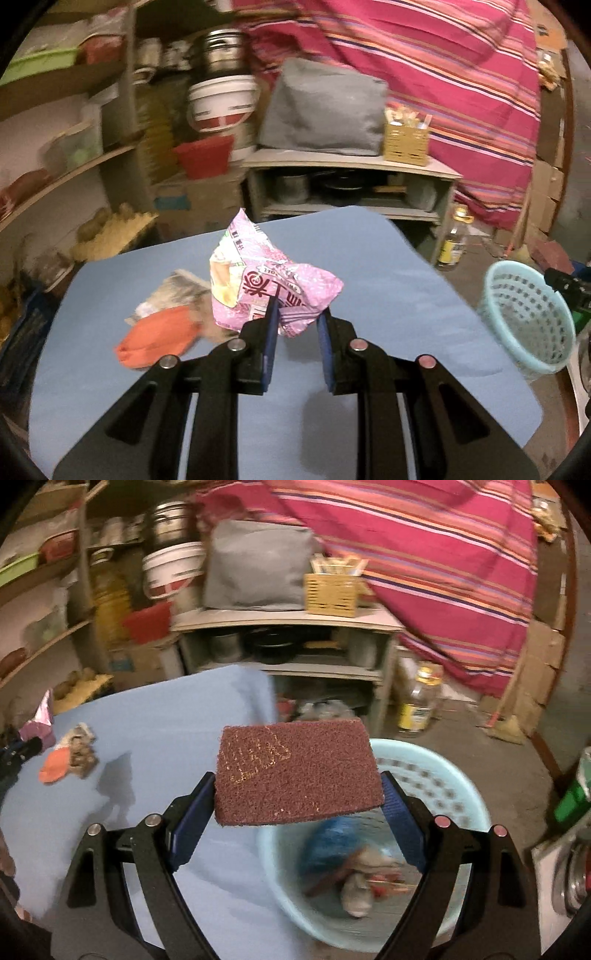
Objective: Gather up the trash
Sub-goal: 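Carry both to the basket and open both tools to drop pad and pink packet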
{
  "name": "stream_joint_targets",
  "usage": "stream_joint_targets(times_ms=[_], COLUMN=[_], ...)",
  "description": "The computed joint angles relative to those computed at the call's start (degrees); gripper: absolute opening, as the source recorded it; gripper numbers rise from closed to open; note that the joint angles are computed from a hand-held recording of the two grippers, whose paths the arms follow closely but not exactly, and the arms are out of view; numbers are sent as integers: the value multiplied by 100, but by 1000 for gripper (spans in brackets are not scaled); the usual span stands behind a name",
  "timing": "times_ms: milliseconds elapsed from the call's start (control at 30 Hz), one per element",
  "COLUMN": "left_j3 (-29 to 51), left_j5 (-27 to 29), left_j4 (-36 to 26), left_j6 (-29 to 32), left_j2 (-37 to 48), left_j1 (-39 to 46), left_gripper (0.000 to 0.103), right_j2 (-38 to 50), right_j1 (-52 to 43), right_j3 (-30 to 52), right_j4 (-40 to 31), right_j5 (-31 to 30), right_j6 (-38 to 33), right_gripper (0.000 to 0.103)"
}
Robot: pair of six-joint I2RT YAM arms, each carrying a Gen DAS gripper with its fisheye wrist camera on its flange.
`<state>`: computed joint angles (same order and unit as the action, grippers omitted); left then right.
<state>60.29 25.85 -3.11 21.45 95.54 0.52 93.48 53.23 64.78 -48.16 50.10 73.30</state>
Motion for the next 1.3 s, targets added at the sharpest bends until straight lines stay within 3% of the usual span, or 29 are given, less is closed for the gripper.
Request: stream_joint_targets(times_ms=[300, 567, 867, 1067, 1300], left_j3=[-658, -556, -533, -520, -328], left_j5=[-668, -1114, -1308, -1370, -1449], left_j4=[384, 536, 660, 684, 662], left_j6=[-769, -1205, -1370, -1423, -1580], left_j2=[-407, -219, -137, -99, 103], left_j1=[-1762, -2789, -3268, -3469, -3846], left_gripper=[21, 21, 21, 21, 21], right_j2=[-1276, -1730, -1740, -1976, -2410], right_j1=[-50, -419, -515, -447, -171], right_j3=[-1583, -2193, -2353, -2444, -2503], right_j4=[-317, 262, 633, 312, -778], right_j5=[-36, -202, -220, -76, 149], right_j6=[928, 549, 230, 514, 1656], right_gripper=[85, 85, 88, 93, 97])
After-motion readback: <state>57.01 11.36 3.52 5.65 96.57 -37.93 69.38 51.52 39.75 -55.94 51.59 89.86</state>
